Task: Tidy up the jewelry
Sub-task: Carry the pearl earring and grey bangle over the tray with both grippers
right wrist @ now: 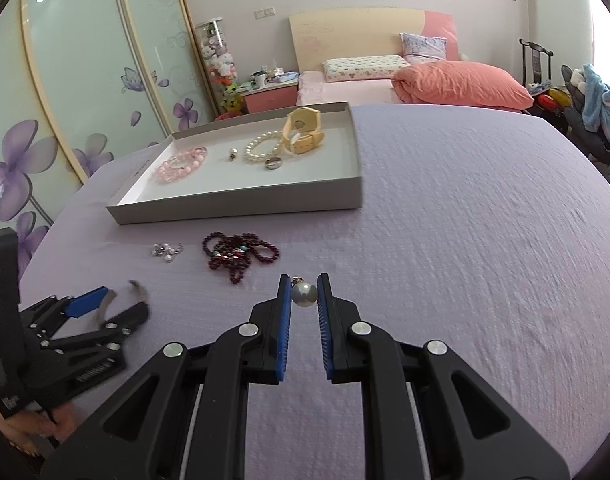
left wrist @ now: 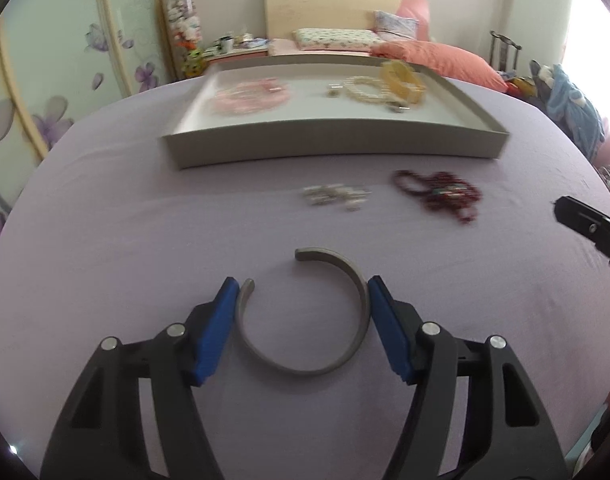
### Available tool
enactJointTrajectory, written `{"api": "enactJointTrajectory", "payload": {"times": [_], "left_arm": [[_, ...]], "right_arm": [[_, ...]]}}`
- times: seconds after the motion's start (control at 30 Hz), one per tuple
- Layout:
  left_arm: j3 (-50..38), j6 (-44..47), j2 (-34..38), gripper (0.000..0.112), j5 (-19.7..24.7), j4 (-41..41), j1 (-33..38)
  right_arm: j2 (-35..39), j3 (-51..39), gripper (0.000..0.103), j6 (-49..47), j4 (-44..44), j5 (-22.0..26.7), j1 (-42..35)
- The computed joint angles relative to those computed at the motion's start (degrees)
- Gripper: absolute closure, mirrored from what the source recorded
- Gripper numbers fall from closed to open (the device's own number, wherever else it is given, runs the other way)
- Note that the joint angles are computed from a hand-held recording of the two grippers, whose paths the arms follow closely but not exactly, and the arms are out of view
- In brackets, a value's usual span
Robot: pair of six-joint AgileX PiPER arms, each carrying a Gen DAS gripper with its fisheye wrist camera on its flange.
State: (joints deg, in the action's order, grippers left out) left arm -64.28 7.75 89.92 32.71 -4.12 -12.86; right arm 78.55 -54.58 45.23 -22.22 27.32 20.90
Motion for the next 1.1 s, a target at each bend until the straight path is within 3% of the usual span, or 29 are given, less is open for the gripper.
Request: {"api": "enactJointTrajectory", "payload": {"times": [0.23,0.6,1.1], "left_arm": [[-3.3,12.1,0.0,0.047,2.3,-9.3,12.3],[-4.1,36.0,-6.2,0.047,4.5,-34.0,19.7],[-4.6,38.9,-5.8,0.047,2.4,-36.5,17.0]], "right_arm": [[3.8,-4.2,0.089,2.7,-1.8,-0.1,4.4],[7.0,-12.1,0.09,9.9,-11.7,3.5,10.3],[9.9,-14.3,0.09,11.4,-13.9,5.0,10.8]]}}
